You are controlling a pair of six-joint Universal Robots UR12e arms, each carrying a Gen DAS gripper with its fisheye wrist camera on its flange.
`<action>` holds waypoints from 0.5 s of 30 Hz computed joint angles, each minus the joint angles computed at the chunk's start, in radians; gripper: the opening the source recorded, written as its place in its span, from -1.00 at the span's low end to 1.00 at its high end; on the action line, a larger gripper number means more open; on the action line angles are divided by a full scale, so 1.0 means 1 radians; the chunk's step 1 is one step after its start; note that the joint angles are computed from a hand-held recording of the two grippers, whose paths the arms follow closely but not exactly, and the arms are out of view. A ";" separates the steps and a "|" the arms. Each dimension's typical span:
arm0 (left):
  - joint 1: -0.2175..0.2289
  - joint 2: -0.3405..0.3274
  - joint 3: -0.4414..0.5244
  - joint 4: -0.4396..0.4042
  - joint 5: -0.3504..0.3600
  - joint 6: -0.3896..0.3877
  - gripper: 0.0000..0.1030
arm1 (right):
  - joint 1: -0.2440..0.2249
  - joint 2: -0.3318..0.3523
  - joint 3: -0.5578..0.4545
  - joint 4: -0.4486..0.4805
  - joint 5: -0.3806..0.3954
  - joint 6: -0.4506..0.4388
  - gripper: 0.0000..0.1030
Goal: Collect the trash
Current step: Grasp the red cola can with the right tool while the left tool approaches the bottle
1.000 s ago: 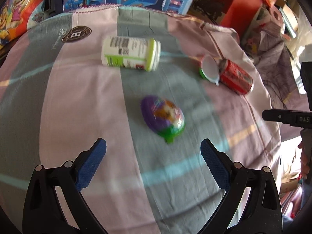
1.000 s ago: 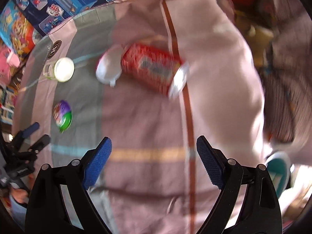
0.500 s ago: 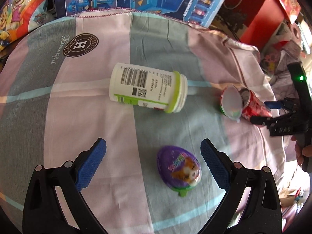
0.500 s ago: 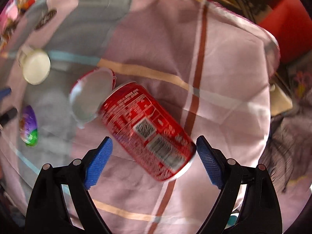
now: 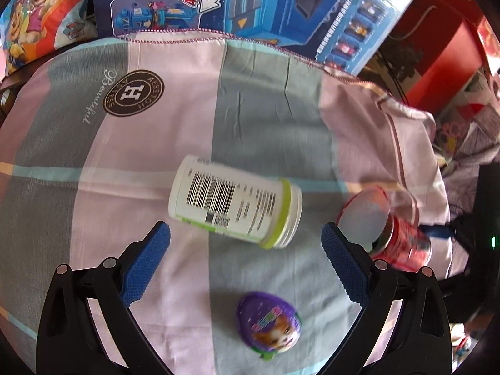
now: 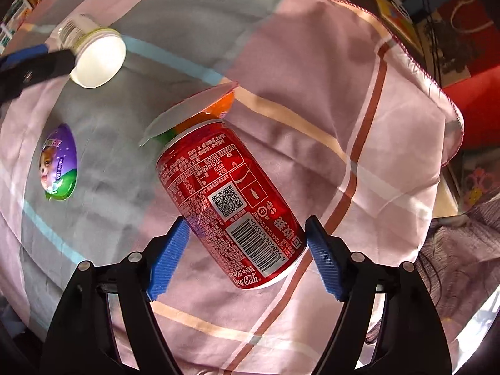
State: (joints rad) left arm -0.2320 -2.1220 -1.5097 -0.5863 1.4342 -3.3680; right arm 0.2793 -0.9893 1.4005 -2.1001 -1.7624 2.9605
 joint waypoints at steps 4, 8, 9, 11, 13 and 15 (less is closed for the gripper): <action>0.001 -0.030 0.054 -0.046 0.006 -0.066 0.89 | 0.010 -0.004 -0.002 0.006 -0.015 -0.008 0.40; -0.004 -0.062 0.101 -0.092 0.027 -0.102 0.89 | 0.013 -0.017 0.018 0.006 -0.009 -0.009 0.38; -0.007 -0.069 0.112 -0.102 0.037 -0.102 0.89 | 0.010 -0.030 0.038 -0.001 -0.007 -0.011 0.38; -0.012 -0.081 0.124 -0.105 0.054 -0.093 0.89 | 0.005 -0.044 0.056 -0.004 -0.003 -0.011 0.38; -0.016 -0.089 0.130 -0.103 0.064 -0.076 0.83 | 0.002 -0.050 0.066 -0.010 0.005 -0.004 0.38; -0.017 -0.092 0.129 -0.096 0.063 -0.054 0.53 | -0.002 -0.053 0.070 -0.016 0.013 0.001 0.38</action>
State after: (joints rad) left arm -0.2495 -2.2145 -1.3803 -0.6820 1.4969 -3.4223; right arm 0.2774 -1.0423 1.4706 -2.1163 -1.7498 2.9612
